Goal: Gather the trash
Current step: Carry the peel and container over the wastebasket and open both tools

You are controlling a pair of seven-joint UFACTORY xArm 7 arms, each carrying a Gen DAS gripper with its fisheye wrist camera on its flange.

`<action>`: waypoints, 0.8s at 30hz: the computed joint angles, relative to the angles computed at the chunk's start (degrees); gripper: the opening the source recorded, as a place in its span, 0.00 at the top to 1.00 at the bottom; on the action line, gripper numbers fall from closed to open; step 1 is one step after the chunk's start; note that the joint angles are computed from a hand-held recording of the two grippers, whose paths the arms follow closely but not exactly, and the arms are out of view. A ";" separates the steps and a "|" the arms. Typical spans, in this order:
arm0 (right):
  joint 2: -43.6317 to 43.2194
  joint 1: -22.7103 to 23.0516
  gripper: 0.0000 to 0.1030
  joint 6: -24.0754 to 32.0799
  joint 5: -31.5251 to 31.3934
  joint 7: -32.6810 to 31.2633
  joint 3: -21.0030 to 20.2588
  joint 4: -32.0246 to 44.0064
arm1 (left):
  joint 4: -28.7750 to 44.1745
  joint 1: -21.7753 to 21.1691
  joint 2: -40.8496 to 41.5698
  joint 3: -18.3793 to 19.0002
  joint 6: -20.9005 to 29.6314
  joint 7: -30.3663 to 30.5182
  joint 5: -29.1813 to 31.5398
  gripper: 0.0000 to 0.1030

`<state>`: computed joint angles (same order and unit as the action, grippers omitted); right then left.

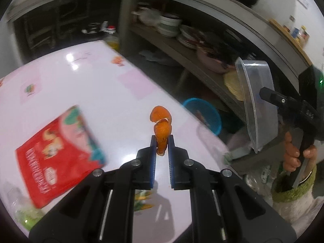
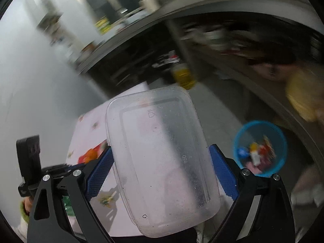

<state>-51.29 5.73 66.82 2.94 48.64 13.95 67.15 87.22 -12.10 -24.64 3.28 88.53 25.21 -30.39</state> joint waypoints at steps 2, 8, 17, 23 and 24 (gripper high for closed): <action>-6.19 -1.37 0.12 2.78 -0.27 2.45 -2.17 -3.83 | 0.82 -1.23 0.91 -1.86 -0.30 -0.79 -0.79 0.91; -19.94 -6.69 0.12 9.94 -0.01 7.75 -8.26 -13.88 | 4.77 -5.55 7.07 -7.51 -0.92 -4.95 -2.72 0.91; -33.67 -12.45 0.12 13.31 2.55 13.12 -14.20 -30.03 | 13.15 -13.57 22.84 -17.41 -2.48 -13.28 3.40 0.90; -38.37 -15.65 0.12 13.79 2.79 14.19 -17.72 -36.72 | 24.37 -20.93 37.07 -20.44 -4.71 -18.61 11.60 0.90; -38.70 -15.97 0.12 14.06 2.85 14.20 -17.90 -37.20 | 26.68 -22.19 39.53 -20.49 -5.28 -19.35 12.64 0.86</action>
<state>-89.99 -10.24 80.88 5.79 62.84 -3.95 29.95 113.90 -34.29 14.90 -17.21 83.25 5.87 -17.75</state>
